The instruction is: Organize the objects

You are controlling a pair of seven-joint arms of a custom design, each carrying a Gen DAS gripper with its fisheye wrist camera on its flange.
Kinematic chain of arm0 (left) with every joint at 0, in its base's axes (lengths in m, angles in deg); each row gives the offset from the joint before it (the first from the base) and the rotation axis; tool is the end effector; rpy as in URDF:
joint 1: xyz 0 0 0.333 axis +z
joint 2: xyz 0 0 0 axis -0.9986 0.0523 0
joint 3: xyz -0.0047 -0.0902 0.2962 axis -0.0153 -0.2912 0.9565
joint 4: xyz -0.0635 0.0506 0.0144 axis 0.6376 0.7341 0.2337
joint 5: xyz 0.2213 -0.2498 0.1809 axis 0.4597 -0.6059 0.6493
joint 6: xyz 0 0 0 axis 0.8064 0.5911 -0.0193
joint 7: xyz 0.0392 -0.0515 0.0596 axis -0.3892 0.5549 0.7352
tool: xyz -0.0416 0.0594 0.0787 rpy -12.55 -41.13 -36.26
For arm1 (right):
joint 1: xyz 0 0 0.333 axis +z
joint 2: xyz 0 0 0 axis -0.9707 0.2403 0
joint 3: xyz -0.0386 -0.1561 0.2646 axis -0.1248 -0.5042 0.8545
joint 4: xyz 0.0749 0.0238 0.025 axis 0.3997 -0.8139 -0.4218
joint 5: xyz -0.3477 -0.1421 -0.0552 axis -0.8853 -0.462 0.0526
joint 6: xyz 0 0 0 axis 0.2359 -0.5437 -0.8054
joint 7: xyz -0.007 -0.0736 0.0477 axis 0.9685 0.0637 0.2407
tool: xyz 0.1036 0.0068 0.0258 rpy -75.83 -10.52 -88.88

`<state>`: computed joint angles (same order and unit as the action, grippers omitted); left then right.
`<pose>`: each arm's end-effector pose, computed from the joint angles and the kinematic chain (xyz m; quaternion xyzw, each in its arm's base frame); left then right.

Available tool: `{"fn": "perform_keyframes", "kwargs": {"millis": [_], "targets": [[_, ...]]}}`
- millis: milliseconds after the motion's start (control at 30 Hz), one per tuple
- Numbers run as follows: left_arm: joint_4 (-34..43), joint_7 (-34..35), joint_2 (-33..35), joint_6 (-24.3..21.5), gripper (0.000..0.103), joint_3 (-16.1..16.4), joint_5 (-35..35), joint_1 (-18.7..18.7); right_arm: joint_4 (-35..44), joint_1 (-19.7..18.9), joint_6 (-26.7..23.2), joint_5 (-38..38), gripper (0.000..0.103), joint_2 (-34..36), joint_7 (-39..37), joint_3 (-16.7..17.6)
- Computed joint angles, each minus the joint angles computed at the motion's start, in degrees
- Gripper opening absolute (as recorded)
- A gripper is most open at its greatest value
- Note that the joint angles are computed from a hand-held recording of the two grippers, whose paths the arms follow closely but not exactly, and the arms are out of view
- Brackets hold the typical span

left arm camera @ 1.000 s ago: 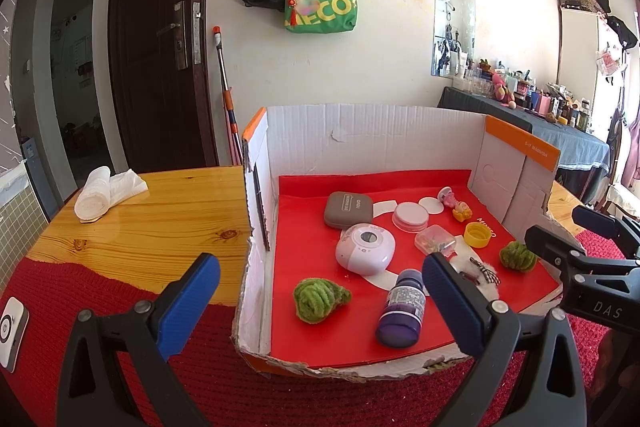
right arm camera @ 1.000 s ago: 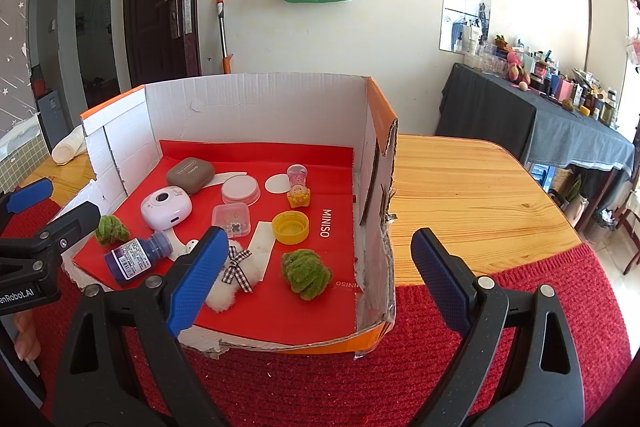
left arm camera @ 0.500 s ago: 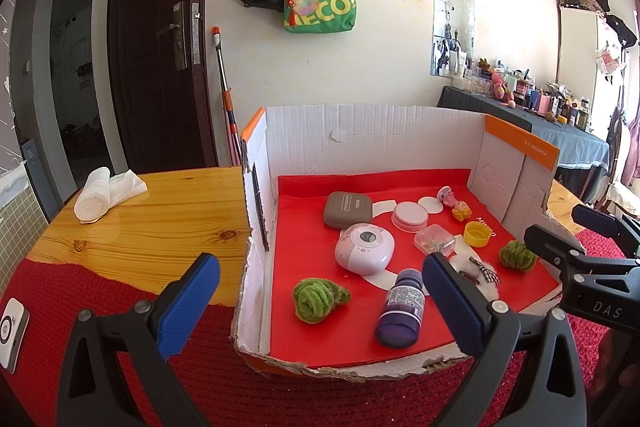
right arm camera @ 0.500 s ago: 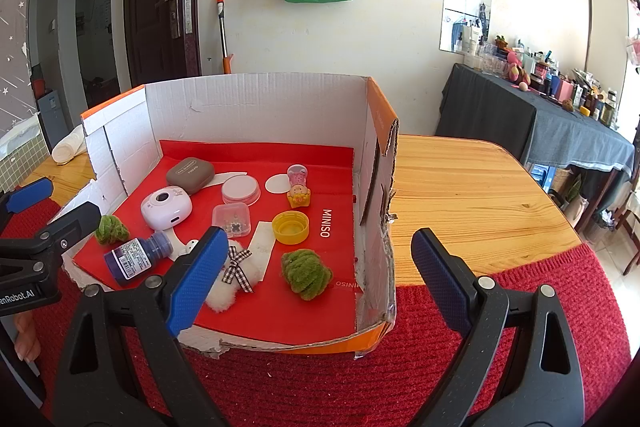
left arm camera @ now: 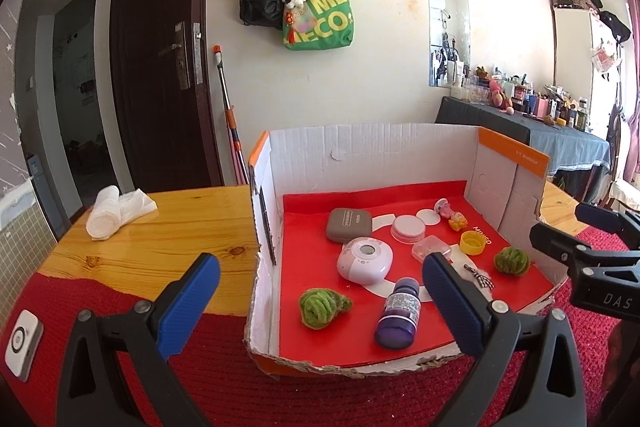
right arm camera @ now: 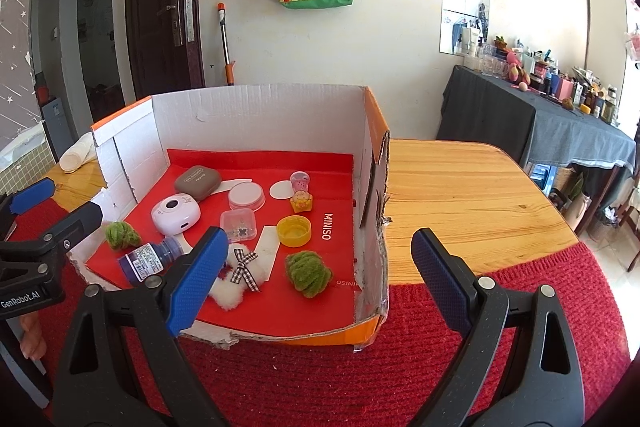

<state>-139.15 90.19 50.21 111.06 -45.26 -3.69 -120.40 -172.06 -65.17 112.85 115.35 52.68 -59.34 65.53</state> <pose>0.6340 -0.2710 0.3776 -0.5131 0.6750 -0.4270 0.3142 0.6060 0.2319 0.3606 -0.8467 0.0805 -0.1507 0.5040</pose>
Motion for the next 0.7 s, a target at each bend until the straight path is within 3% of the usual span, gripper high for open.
{"fn": "perform_keyframes", "kwargs": {"millis": [67,100,233,400,500,567,700], "targets": [[-1.51,1.82,-1.06,0.69,0.103,4.51,-3.31,-4.66,-1.29,-1.02,-2.59,-0.67,0.094,-1.80,0.27,-0.32],[-2.45,2.60,-1.96,0.92,0.103,4.91,-4.24,-5.34,-2.10,-1.48,-3.69,-0.28,0.094,-2.87,0.15,-0.54],[-7.55,3.44,-7.68,0.93,0.103,-0.01,-3.78,-1.81,-5.86,-2.52,-7.59,1.87,0.094,-7.62,-2.13,-2.28],[-13.12,7.85,-13.96,-0.12,0.103,1.09,-9.20,-4.70,-9.21,-2.33,-10.34,0.11,0.094,-11.46,-1.84,-4.99],[-15.83,8.35,-17.44,-1.75,0.103,-1.30,-9.14,-2.77,-10.77,-2.58,-11.99,-0.67,0.094,-12.82,-2.49,-6.16],[-17.25,8.40,-19.57,-3.23,0.103,-1.08,-10.18,-3.21,-11.78,-2.42,-11.57,-0.82,0.094,-13.72,-3.16,-6.64],[-20.62,1.81,-23.53,-6.05,0.103,-10.78,-3.23,7.32,-12.16,-2.70,-13.37,-3.43,0.094,-14.28,-1.18,-7.62]]}}
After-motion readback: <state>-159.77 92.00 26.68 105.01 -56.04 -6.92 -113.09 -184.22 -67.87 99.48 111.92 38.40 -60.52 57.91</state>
